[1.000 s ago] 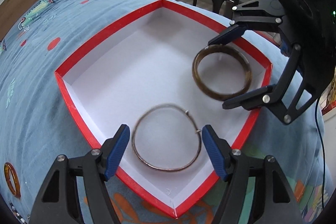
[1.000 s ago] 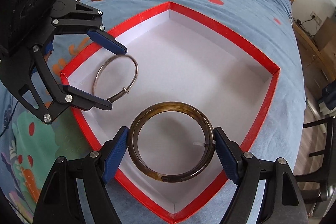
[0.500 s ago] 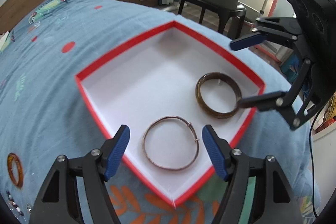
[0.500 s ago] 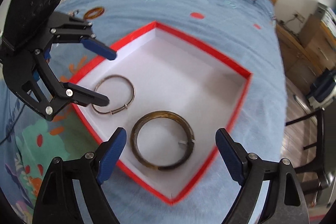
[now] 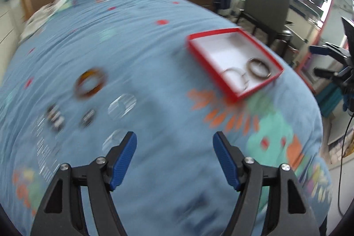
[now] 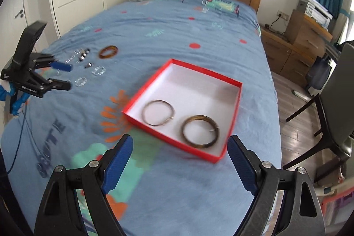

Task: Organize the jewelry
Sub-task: 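Withdraw both tools from the box back toward the remaining jewelry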

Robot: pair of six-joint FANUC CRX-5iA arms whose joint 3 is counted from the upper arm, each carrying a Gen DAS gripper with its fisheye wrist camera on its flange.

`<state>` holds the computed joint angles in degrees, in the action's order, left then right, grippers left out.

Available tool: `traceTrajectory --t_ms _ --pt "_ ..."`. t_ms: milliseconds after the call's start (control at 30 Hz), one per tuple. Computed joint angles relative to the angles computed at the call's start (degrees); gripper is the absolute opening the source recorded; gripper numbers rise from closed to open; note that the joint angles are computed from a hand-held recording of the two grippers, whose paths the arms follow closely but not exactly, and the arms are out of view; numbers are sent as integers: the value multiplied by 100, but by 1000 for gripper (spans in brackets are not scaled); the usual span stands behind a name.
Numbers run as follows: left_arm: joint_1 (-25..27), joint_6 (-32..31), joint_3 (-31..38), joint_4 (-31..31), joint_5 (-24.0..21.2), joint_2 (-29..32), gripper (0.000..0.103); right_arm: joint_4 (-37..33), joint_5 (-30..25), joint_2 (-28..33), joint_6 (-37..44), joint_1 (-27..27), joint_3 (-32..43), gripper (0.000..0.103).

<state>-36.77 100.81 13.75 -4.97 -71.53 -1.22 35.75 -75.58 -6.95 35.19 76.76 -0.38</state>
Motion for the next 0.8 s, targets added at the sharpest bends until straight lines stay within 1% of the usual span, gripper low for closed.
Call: traceTrajectory --t_ms 100,167,233,300,400,500,633,733,800 --pt "271 191 -626 -258 -215 -850 70 219 -78 124 -426 362 126 85" --pt "539 240 -996 -420 -391 -1444 70 332 -154 266 -601 551 265 85" --pt "730 271 -1249 -537 -511 -1887 70 425 -198 424 -777 712 420 81" --pt "930 251 -1438 -643 -648 -2283 70 511 -172 555 -917 821 546 81" --pt "1462 55 -1812 -488 -712 -2935 70 625 -167 808 -1105 996 793 79" --pt "1752 -14 -2008 -462 -782 -3387 70 717 -126 1029 -1257 1125 1007 77" --pt "1657 160 -2142 -773 -851 -3731 70 769 16 1272 -1412 1195 1214 73" --pt "1791 195 -2315 -716 -837 -3869 70 693 172 1421 -1447 1149 1329 70" --pt "1992 250 -2497 -559 -796 -3961 70 601 314 1522 -1380 1083 1415 69"
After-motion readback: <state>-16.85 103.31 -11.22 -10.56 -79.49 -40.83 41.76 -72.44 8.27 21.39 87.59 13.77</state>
